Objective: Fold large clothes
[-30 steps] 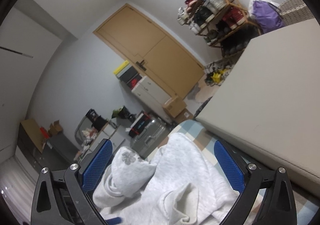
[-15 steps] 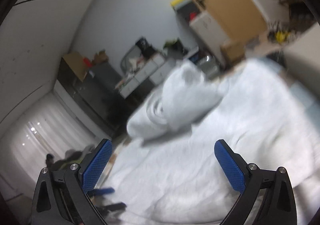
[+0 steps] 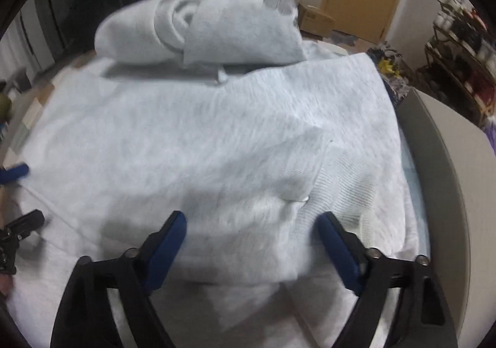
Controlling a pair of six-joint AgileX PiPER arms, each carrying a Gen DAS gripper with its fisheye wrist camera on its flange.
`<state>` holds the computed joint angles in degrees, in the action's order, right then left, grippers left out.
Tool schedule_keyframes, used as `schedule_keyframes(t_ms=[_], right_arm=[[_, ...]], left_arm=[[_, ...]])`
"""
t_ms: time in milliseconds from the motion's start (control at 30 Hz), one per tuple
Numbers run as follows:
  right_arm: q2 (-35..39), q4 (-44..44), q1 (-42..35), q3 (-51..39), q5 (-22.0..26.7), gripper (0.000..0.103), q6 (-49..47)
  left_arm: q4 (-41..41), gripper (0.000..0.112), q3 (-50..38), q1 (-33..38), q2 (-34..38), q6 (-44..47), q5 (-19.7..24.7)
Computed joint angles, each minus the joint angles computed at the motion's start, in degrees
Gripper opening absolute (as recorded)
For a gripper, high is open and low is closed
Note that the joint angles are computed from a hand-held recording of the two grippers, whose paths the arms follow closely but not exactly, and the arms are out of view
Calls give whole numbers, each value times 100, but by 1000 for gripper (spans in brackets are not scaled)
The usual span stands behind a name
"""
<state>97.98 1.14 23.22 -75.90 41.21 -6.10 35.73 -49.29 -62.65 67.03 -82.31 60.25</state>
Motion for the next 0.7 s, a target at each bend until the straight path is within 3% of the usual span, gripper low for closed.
schedule_keyframes(t_ms=[67,100,133,267,333,400,567,633,700], right_arm=[[-271,790,-245,14,0,84,-366],[-331,914,-296,25,-29,84,-423],[-306,810,-269,-35,16,84,-304],[509,326,-19,-552,797,86,143],[410,-264,293,-447,675,86,322],[342,-170,318,-531,872,82,297],[-255,1459,-279,-54,311,87,-560],[45,1544,-374,-66,430,88,-605],[51,1177,-206,309,-84,90,-653]], left_arm=[[-92,95,302,133,-370,-211,-107],[-121,95,604,377,-438,-323,-476],[79,95,755,416,-347,-554,-617],[592,95,577,-99,237,-782,-51],[613,95,708,21,123,-832,-256],[647,95,896,163,-79,-863,-521],[638,96,870,-79,-145,-935,-240],[624,96,831,-155,-123,-930,-116],[569,96,706,-261,-104,-890,79]])
